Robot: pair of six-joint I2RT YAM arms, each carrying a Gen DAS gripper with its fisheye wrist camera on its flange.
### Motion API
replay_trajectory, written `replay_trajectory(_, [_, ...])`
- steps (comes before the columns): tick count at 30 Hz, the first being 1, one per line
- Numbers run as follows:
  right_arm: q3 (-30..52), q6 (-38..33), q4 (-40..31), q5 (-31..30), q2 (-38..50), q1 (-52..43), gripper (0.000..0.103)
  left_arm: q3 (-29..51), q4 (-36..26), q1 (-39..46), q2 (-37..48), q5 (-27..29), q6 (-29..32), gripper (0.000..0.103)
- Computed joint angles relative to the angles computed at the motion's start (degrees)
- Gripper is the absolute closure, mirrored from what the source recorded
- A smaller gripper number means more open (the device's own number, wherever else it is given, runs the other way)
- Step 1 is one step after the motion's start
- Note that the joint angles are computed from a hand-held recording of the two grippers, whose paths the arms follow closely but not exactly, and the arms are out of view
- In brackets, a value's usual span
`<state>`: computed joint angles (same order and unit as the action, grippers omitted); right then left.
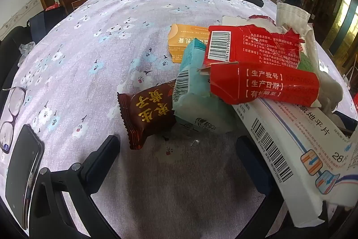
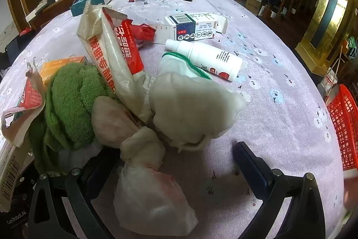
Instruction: Collect trash
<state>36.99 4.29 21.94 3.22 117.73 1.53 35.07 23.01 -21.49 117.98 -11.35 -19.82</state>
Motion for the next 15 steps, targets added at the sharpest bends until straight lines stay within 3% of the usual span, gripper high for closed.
replay_trajectory(8, [0.11, -0.04, -0.1, 0.18, 0.04, 0.05, 0.0, -0.58, -2.82, 0.17, -1.72, -0.26, -1.57, 0.0])
replay_trajectory(15, [-0.03, 0.04, 0.04, 0.31, -0.05, 0.19, 0.0, -6.77, -0.06, 1.63, -4.89, -0.15, -1.25, 0.0])
